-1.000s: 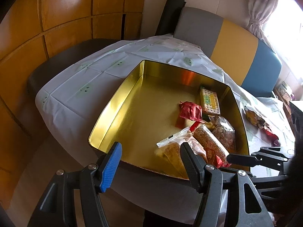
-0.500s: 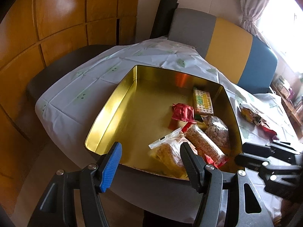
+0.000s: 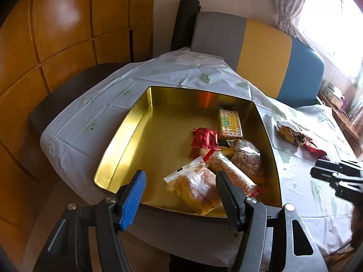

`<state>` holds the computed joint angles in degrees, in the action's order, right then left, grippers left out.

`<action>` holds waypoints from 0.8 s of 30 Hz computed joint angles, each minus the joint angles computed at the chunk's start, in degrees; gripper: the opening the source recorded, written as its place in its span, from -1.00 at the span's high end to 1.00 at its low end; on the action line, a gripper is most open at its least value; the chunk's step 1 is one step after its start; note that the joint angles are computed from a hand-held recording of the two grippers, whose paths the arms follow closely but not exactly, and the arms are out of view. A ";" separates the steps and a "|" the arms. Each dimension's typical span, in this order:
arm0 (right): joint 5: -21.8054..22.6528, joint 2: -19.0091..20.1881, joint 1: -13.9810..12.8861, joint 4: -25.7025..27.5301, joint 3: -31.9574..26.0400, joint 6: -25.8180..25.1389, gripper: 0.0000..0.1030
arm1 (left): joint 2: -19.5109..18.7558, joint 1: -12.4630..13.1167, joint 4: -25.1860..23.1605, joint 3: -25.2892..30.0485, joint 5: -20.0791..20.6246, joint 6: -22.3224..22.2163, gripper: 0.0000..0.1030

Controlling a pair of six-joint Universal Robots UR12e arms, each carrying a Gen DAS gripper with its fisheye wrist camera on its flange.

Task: Organize snacks
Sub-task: 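Carry the long red candy into the gold tin and open the right gripper, then grasp the gold-and-brown snack bag with the left gripper while the right returns to the pile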

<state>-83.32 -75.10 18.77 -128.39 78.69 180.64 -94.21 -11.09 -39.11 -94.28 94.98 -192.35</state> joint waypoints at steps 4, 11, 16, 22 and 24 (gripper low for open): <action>-3.79 -1.50 -1.68 1.24 1.49 0.03 0.38 | -0.33 -0.52 -0.29 0.57 -0.03 0.87 -0.25; -10.44 -4.21 -5.26 2.46 4.77 2.70 0.38 | -1.21 -1.65 -0.93 1.83 -0.34 2.41 -0.25; -14.28 -5.65 -7.95 3.24 7.03 6.85 0.38 | -2.05 -2.38 -1.79 3.20 -1.72 4.18 -0.25; -15.13 -6.78 -11.21 6.17 9.03 17.94 0.38 | -3.97 -3.97 -3.67 6.38 -4.12 9.17 -0.24; -14.34 -6.91 -11.67 6.11 9.16 19.05 0.38 | -5.18 -5.21 -3.83 8.03 -3.55 14.16 -0.24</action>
